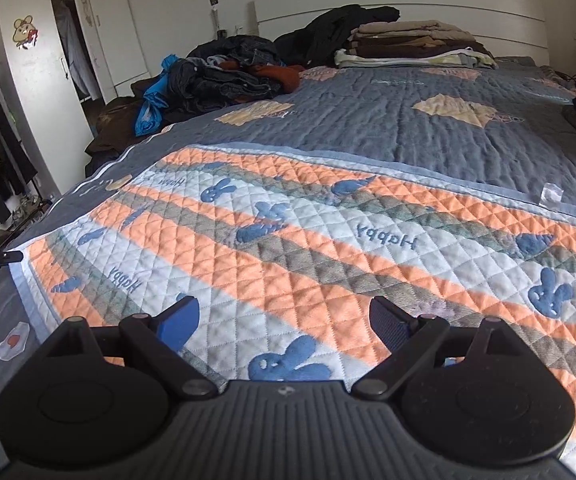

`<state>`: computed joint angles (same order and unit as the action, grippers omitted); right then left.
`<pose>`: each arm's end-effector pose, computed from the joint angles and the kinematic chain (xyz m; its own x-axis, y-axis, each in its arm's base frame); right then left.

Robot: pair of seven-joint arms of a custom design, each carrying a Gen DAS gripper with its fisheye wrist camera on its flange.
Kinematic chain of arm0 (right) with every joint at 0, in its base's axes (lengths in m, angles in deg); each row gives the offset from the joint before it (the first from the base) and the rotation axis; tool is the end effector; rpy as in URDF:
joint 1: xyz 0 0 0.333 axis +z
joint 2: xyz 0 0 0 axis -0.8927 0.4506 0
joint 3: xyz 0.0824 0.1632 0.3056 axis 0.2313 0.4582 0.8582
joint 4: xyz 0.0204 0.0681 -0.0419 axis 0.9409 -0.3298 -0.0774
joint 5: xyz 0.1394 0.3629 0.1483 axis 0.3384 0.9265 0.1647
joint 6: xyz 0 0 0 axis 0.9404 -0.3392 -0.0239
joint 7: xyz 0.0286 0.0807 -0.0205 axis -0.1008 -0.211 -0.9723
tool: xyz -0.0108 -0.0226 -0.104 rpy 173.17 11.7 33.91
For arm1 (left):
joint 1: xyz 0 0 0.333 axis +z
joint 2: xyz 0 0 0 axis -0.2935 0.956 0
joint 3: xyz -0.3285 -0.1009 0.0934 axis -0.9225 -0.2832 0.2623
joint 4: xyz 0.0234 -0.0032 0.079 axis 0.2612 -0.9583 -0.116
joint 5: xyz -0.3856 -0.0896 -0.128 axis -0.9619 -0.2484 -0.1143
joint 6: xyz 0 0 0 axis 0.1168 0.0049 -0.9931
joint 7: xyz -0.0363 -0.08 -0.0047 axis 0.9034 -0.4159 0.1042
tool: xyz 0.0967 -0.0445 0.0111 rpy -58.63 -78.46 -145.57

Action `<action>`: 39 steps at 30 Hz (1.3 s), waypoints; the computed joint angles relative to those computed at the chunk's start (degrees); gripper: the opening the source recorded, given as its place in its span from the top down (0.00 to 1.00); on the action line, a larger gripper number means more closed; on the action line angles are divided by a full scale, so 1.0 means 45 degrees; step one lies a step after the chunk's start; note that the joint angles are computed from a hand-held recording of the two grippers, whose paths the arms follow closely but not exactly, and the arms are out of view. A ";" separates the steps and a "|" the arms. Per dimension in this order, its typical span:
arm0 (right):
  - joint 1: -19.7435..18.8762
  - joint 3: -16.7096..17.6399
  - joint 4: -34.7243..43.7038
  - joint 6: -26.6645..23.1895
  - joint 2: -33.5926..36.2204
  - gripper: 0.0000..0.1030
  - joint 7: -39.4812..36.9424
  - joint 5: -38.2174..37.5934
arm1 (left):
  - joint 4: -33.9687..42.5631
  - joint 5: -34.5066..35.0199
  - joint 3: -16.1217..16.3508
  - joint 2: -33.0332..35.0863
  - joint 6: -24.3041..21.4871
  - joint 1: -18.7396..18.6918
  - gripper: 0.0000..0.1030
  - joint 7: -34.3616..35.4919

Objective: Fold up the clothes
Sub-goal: 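Grasp the striped blanket's edge with the left gripper and lift it up, then fold the lifted edge over onto the blanket with the left gripper, then release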

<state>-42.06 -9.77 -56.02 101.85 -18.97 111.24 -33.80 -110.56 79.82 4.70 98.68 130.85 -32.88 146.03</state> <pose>0.6302 0.2735 0.5364 0.0410 -0.9762 -0.2130 -0.6142 0.1435 -0.7760 0.7304 -0.2287 0.5615 -0.0191 -0.9041 0.4268 -0.6042 -0.3297 -0.7254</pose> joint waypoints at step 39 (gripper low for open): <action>-0.3214 0.0870 -0.5357 -0.0821 -0.4486 0.11 0.1793 -0.0342 | 0.5535 -0.5975 -0.6647 0.4903 -0.4117 -0.3372 0.96 1.2976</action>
